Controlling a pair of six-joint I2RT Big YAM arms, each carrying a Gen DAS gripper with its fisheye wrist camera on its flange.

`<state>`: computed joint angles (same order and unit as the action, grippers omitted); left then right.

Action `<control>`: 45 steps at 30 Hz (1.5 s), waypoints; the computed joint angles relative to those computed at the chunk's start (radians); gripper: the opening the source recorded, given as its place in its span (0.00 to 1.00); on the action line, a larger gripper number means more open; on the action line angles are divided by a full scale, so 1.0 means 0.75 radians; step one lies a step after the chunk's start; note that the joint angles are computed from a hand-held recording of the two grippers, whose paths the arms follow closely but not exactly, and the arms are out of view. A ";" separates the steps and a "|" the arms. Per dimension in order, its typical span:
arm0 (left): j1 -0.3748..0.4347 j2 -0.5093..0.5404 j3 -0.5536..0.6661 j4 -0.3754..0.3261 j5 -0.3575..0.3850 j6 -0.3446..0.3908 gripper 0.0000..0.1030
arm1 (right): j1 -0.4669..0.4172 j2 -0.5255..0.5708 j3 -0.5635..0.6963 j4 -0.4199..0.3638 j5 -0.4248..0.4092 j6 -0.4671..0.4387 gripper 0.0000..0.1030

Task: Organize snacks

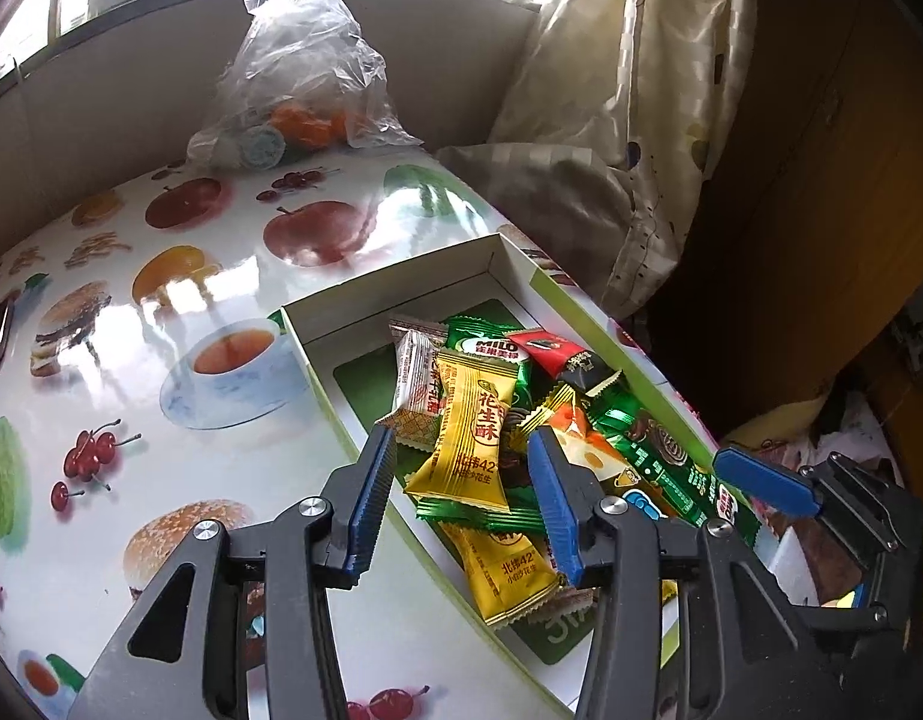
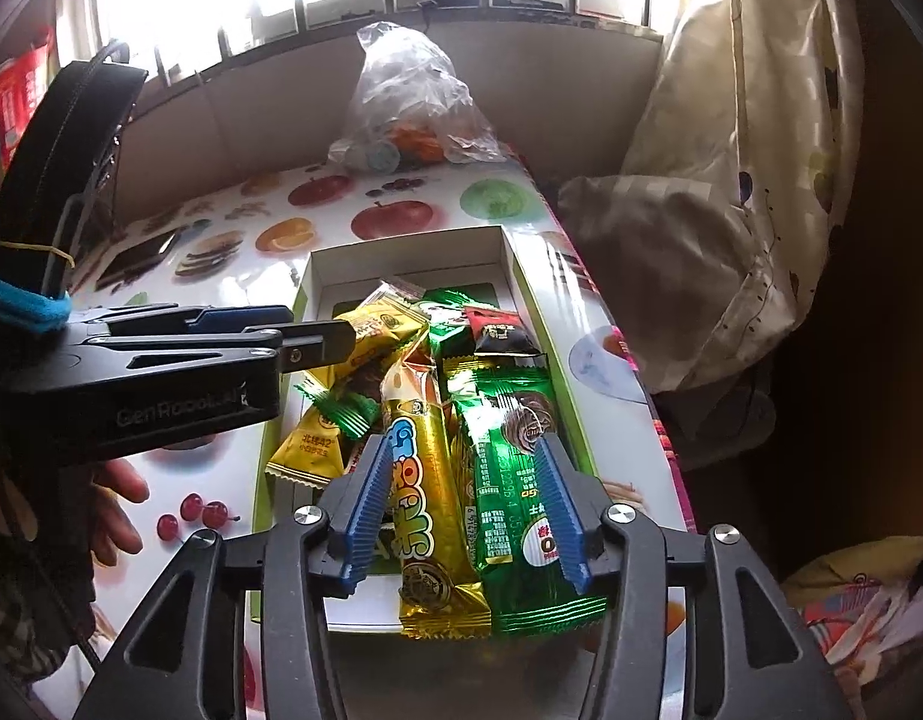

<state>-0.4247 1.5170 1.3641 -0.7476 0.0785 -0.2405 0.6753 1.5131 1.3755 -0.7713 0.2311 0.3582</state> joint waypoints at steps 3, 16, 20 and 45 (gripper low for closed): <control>-0.001 -0.009 -0.006 0.003 -0.011 -0.008 0.46 | 0.002 -0.003 -0.003 0.001 0.007 0.004 0.53; -0.019 -0.132 -0.108 0.050 -0.129 -0.039 0.46 | 0.006 -0.030 -0.033 0.033 0.022 0.054 0.55; -0.030 -0.180 -0.149 0.059 -0.166 -0.056 0.46 | 0.021 -0.045 -0.045 0.047 0.034 0.066 0.55; -0.172 -0.498 -0.487 0.042 -0.436 -0.242 0.46 | 0.193 -0.254 -0.254 0.080 0.256 0.275 0.56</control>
<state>-0.5536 1.1439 0.9992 -0.7161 -0.2486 -0.4216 0.8198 1.3223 1.1851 -0.7115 0.4230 0.5641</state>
